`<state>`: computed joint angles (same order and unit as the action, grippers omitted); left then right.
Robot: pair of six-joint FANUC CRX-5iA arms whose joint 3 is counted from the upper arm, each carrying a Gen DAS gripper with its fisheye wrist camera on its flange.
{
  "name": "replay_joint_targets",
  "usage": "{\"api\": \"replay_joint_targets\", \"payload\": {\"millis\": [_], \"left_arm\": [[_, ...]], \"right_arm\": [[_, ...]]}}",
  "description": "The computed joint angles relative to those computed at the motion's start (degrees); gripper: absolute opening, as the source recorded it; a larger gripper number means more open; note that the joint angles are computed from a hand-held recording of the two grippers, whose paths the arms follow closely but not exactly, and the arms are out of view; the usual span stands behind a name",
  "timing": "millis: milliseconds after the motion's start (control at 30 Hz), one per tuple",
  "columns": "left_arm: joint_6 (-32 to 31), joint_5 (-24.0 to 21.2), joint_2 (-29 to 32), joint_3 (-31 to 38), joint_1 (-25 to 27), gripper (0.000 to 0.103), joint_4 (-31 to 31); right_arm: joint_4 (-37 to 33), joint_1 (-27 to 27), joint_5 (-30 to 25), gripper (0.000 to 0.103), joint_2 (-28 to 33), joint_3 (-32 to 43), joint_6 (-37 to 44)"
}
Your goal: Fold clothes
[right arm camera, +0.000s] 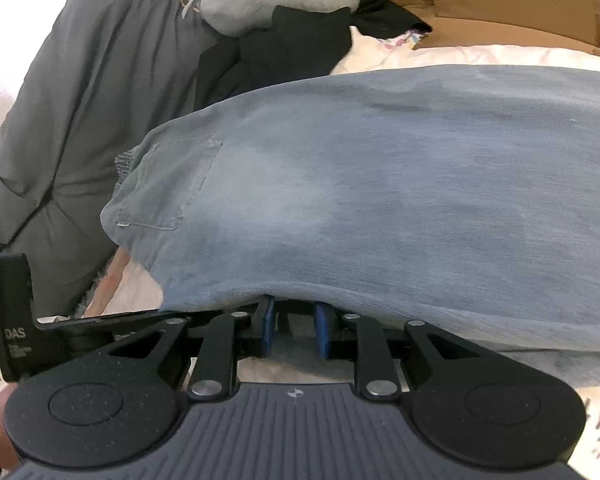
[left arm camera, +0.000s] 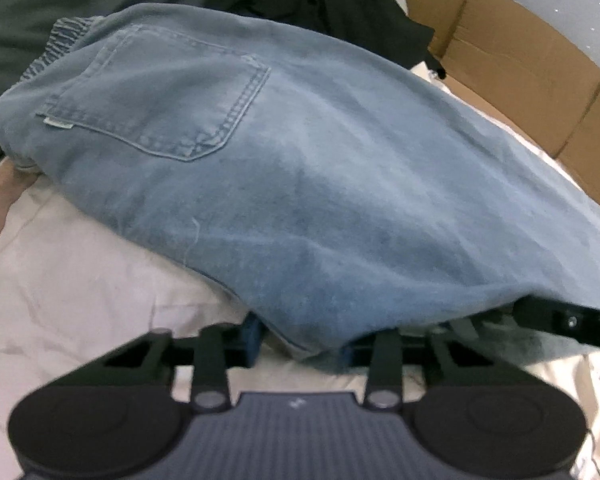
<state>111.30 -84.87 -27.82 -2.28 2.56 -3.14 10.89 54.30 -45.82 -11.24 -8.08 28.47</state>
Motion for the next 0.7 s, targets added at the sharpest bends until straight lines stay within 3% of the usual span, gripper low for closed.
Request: {"api": "replay_joint_targets", "payload": {"millis": [67,267,500,700], "left_arm": [[-2.7,-0.5,-0.8,-0.4,1.9,0.023,2.1],[-10.7,-2.1,-2.1,-1.0,6.5,0.019,6.6],[-11.9,-5.1,-0.9,1.2,4.7,0.018,4.8],[-12.6,-9.5,-0.9,4.4,2.9,0.017,2.9]], "right_arm": [[-0.1,-0.3,-0.4,0.022,-1.0,-0.9,-0.5],[-0.9,-1.1,-2.0,0.022,-5.1,-3.9,-2.9],[-3.4,-0.9,-4.4,0.022,-10.6,-6.7,-4.1],[-2.4,0.1,-3.1,0.023,-14.0,-8.7,-6.1]]}}
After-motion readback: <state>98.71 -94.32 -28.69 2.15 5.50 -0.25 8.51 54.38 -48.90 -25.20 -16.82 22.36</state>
